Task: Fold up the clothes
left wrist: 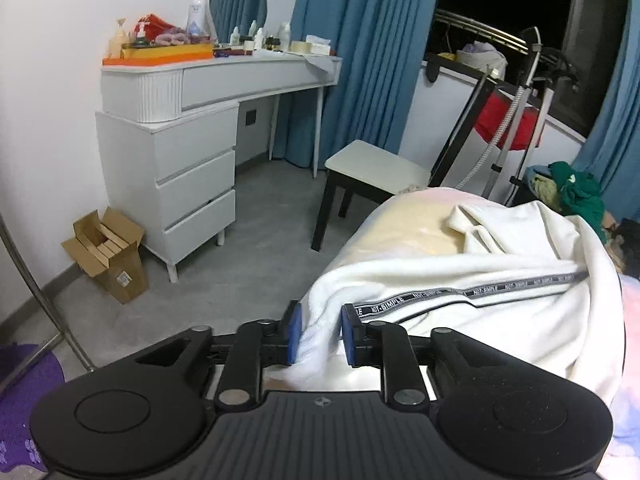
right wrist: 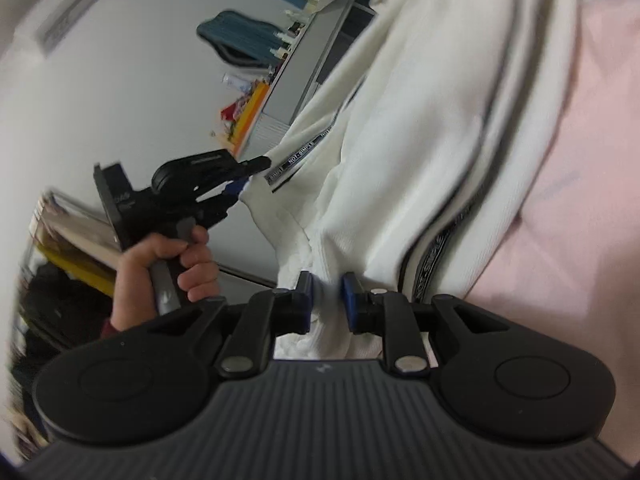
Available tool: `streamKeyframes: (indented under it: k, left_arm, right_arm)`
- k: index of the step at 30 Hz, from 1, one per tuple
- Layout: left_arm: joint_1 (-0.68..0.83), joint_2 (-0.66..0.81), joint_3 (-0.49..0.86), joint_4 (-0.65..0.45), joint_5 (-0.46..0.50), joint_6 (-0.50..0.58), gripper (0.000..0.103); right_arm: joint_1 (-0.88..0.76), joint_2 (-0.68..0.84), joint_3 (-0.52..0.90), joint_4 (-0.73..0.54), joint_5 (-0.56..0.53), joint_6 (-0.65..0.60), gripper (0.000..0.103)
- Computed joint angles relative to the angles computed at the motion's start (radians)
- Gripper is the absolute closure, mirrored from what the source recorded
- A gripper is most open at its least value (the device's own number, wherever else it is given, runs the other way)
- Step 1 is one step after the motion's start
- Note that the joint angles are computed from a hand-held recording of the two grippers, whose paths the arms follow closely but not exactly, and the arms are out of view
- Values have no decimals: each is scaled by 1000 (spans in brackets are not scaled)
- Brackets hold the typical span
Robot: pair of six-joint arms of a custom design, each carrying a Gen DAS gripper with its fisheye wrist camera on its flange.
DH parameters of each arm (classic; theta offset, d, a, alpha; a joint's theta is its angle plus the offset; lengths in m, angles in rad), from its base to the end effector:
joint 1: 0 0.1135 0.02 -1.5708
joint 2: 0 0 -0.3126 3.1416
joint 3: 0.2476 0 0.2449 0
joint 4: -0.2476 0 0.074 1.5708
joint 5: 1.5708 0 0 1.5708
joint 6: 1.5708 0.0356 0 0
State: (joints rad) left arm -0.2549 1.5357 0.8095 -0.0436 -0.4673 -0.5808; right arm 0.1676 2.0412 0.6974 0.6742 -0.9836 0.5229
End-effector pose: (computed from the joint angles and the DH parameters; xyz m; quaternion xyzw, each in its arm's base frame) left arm 0.2966 -0.0607 0.2395 -0.2344 0.8693 0.0409 0.4332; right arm 0.3373 0.0871 0.1161 -0.0622 0.8174 0.5299 0.2174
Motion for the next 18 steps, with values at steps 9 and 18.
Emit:
streamKeyframes:
  k: [9, 18]
  left_arm:
    - [-385, -74, 48, -138, -309, -146, 5]
    - [-829, 131, 339, -328, -532, -330, 1]
  right_arm:
    - [-102, -276, -12, -368, 64, -385, 22]
    - [-382, -471, 28, -517, 91, -653, 22]
